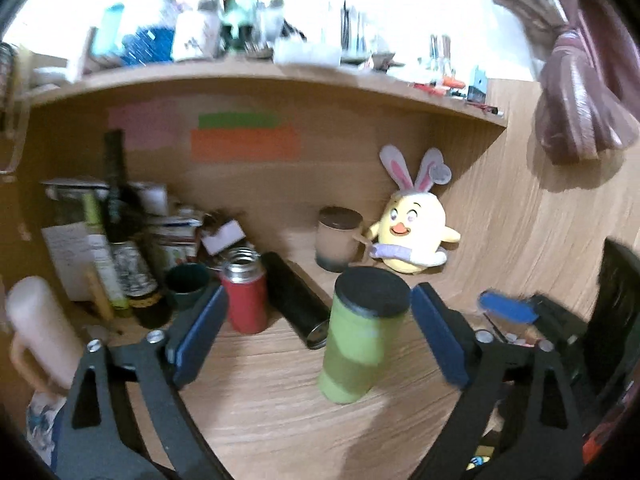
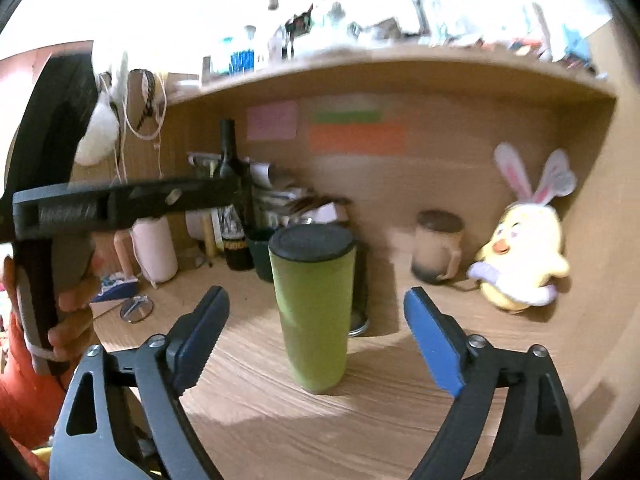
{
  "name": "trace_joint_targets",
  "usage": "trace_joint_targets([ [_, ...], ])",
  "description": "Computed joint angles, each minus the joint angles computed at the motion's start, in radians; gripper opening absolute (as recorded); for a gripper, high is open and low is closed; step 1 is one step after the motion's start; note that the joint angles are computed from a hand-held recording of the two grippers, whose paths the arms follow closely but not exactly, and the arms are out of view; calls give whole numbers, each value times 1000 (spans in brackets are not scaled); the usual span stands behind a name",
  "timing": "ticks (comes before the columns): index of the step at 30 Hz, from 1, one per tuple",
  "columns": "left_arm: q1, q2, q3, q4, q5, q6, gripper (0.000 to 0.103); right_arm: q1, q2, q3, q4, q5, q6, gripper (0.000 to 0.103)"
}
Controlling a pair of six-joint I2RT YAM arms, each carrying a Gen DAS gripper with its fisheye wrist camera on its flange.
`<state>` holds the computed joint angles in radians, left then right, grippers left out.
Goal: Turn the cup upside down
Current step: 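Lower the tumbler upright onto the desk and open the right gripper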
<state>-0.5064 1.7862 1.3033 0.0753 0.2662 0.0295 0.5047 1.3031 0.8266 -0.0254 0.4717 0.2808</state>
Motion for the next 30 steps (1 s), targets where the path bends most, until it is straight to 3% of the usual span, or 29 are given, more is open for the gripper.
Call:
trace_joint_targets([
  [5,-36,-169,-262,159,-122,2,101,115,-141,-48,-71,181,66,101],
  [13,-80,-324,-465,226,-196,-55,102,305,-238,-39,-247,447,171,103],
  [22,-156,-455,-642,326,-309,-55,103,423,-264,-31,-400,548,333,103],
  [30,-190,-470,-675,366,-340,-27,103,444,-245,-23,-439,583,375,103],
])
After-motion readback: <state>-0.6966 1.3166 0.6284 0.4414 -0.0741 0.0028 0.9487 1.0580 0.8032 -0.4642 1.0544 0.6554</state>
